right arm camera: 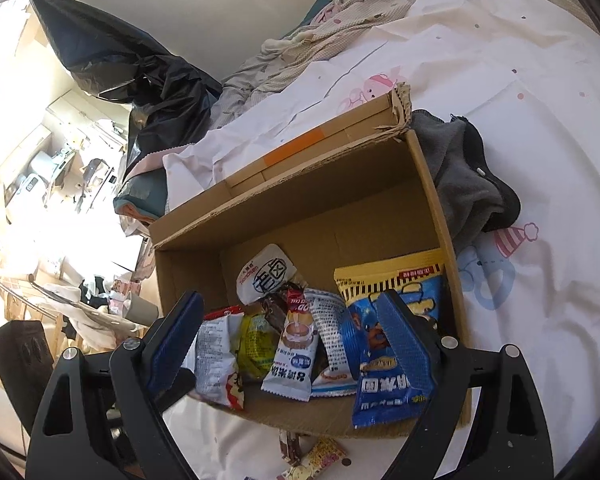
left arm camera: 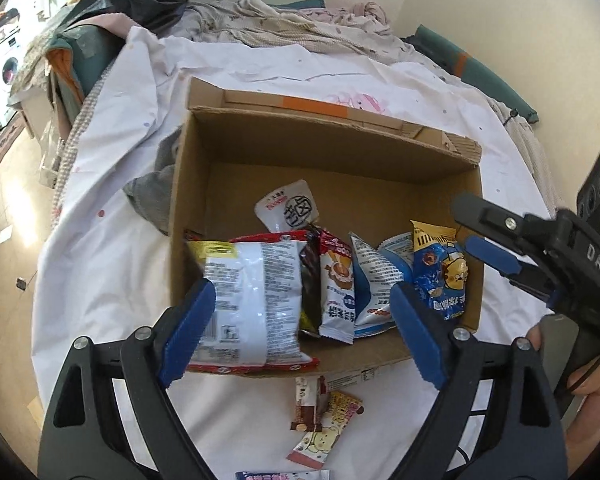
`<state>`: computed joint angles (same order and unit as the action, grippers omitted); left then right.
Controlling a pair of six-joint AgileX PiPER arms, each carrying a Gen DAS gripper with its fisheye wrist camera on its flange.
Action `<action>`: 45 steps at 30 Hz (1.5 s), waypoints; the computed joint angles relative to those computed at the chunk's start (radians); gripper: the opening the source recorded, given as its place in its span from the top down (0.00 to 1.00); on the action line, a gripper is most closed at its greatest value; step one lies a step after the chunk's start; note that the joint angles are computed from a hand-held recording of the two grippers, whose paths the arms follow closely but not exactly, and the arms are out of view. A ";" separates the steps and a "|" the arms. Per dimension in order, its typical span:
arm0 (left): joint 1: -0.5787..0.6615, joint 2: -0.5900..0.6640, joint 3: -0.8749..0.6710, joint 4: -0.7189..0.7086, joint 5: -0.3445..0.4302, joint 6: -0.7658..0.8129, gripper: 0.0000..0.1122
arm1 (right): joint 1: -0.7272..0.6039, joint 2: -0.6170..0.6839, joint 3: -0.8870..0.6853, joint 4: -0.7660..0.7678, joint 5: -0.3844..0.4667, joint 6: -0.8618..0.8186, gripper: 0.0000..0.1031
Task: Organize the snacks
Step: 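Withdraw both tools from the box back to the loose snacks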
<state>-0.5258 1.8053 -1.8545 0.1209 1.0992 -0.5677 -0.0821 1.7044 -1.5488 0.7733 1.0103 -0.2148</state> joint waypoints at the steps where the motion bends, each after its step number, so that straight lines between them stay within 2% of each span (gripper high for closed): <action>1: 0.003 -0.008 0.006 -0.001 0.000 -0.003 0.23 | -0.003 -0.009 0.008 0.002 0.004 -0.001 0.12; 10: -0.016 -0.156 0.177 0.060 0.016 -0.060 0.23 | -0.024 -0.126 0.099 -0.016 0.049 -0.021 0.12; 15: -0.030 -0.235 0.296 0.040 0.033 -0.102 0.23 | -0.054 -0.206 0.186 -0.011 0.075 -0.031 0.12; 20: -0.086 -0.262 0.393 0.043 0.094 -0.152 0.23 | -0.087 -0.288 0.276 -0.023 0.102 -0.041 0.12; 23: -0.115 -0.265 0.470 -0.021 0.097 -0.176 0.23 | -0.106 -0.320 0.320 -0.035 0.120 -0.043 0.12; 27: -0.167 -0.242 0.543 -0.096 0.065 -0.194 0.23 | -0.138 -0.354 0.366 -0.054 0.137 -0.050 0.12; 35: -0.270 -0.119 0.527 -0.049 0.037 -0.194 0.23 | -0.205 -0.372 0.400 -0.089 0.163 -0.081 0.12; 42: -0.282 -0.126 0.565 -0.011 0.006 -0.225 0.23 | -0.228 -0.366 0.400 -0.077 0.176 -0.104 0.12; 45: -0.241 -0.161 0.593 -0.058 -0.003 -0.222 0.23 | -0.222 -0.357 0.392 -0.078 0.178 -0.102 0.12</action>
